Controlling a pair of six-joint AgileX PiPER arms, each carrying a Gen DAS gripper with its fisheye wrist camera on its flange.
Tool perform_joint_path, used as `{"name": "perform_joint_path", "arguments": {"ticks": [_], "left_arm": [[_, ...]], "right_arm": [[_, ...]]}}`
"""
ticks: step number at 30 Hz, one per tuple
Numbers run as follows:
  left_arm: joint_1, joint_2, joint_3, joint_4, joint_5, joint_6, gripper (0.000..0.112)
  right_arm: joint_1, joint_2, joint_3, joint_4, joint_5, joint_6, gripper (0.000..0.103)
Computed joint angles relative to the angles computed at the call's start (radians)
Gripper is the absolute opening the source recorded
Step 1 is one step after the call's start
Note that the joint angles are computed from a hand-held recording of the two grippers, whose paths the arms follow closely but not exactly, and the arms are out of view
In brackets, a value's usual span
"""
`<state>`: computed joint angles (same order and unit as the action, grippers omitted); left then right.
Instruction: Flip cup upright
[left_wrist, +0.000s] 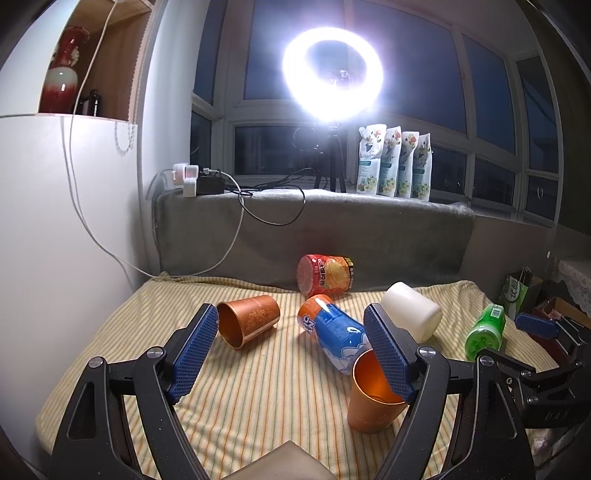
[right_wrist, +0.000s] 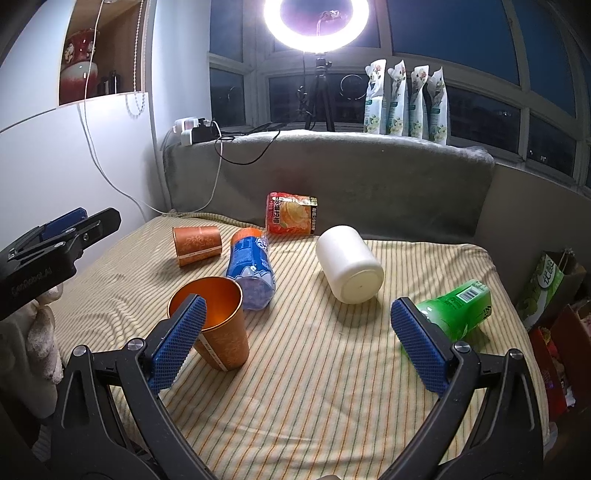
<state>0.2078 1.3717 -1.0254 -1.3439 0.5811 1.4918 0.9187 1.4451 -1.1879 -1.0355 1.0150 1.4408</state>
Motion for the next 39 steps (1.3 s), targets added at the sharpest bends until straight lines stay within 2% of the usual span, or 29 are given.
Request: {"name": "perform_joint_path", "arguments": {"ticks": [12, 13, 14, 15, 17, 20, 26, 28, 32, 39], "left_arm": [[0.036, 0.016, 0.001, -0.021, 0.001, 0.033, 0.081], [0.042, 0.021, -0.003, -0.018, 0.001, 0.032, 0.081], [0.045, 0.025, -0.008, -0.010, -0.001, 0.024, 0.081], [0.051, 0.032, -0.013, -0.002, 0.001, 0.016, 0.081], [0.066, 0.043, -0.023, 0.011, 0.002, 0.001, 0.081], [0.081, 0.055, -0.030, 0.020, 0.003, -0.006, 0.081], [0.108, 0.071, -0.040, 0.036, 0.010, -0.014, 0.081], [0.113, 0.074, -0.042, 0.041, 0.007, -0.024, 0.081], [0.132, 0.096, -0.074, 0.080, 0.048, -0.088, 0.081], [0.127, 0.079, -0.054, 0.040, 0.032, -0.042, 0.081]], "right_arm": [[0.008, 0.075, -0.028, 0.026, -0.062, 0.003, 0.101], [0.012, 0.080, -0.031, 0.023, -0.071, 0.006, 0.095], [0.012, 0.085, -0.037, 0.030, -0.081, -0.003, 0.080], [0.008, 0.093, -0.050, 0.055, -0.098, -0.028, 0.072], [-0.010, 0.099, -0.061, 0.113, -0.157, -0.074, 0.040], [-0.025, 0.118, -0.080, 0.178, -0.227, -0.131, 0.030], [0.006, 0.185, -0.149, 0.193, -0.245, -0.175, 0.029], [0.018, 0.200, -0.166, 0.185, -0.235, -0.178, 0.029], [0.025, 0.204, -0.177, 0.181, -0.221, -0.182, 0.029], [0.026, 0.197, -0.188, 0.159, -0.182, -0.169, 0.029]]}}
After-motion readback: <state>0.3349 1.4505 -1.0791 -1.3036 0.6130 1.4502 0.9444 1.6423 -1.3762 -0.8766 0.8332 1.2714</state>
